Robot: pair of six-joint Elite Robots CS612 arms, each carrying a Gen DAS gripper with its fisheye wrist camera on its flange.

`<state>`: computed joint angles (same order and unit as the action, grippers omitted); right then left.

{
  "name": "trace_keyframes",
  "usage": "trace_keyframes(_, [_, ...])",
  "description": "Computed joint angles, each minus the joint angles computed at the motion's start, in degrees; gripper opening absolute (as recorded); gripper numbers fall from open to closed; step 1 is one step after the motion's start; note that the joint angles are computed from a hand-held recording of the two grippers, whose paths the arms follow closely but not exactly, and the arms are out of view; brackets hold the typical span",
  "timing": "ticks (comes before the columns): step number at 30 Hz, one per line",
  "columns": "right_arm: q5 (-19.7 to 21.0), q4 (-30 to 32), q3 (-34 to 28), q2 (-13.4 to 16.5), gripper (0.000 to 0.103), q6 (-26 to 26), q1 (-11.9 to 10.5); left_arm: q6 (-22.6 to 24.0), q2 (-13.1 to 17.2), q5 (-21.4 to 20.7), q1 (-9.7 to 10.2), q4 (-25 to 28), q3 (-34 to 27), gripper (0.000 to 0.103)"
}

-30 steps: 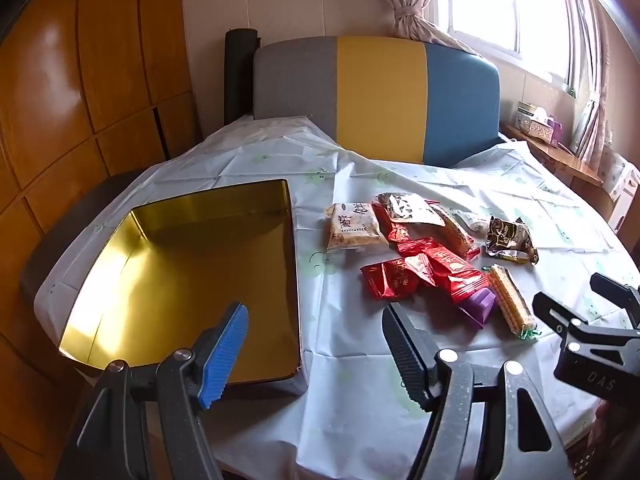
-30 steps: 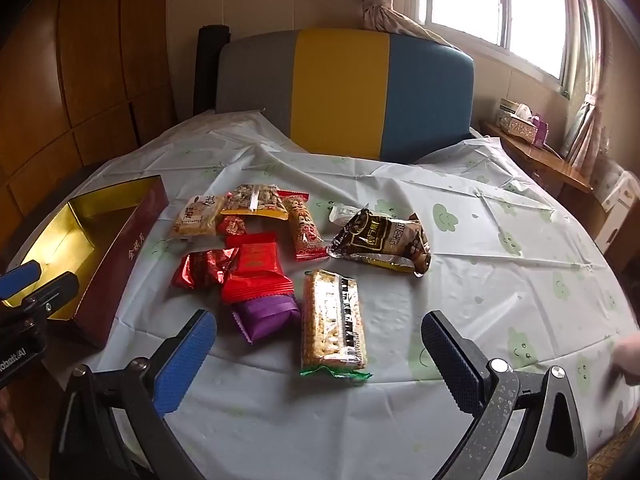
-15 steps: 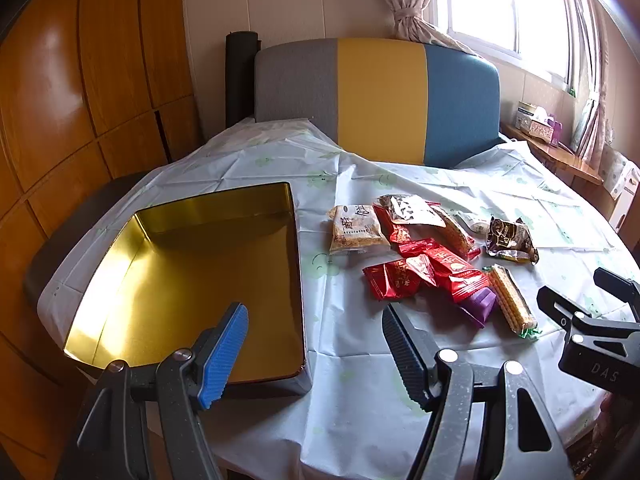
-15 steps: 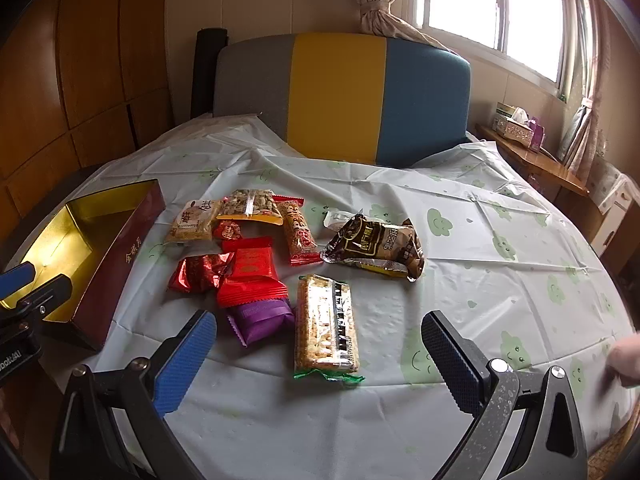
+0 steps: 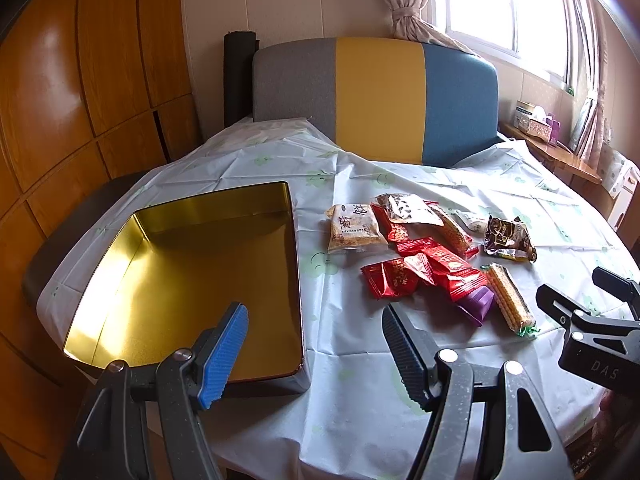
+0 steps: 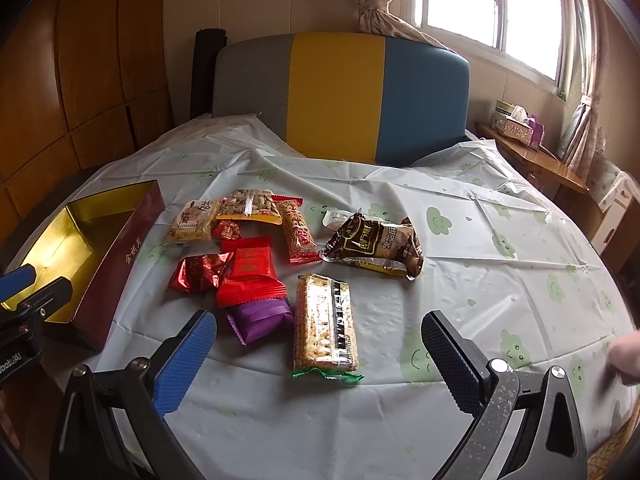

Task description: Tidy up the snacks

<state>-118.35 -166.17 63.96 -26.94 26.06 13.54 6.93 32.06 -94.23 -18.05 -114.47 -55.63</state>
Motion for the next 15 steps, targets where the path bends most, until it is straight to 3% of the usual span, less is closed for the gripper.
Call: trace_keyframes(15, [0.0, -0.4, 0.3, -0.2, 0.103, 0.6, -0.2, 0.5, 0.0, -0.4, -0.06, 0.2, -0.4, 0.071])
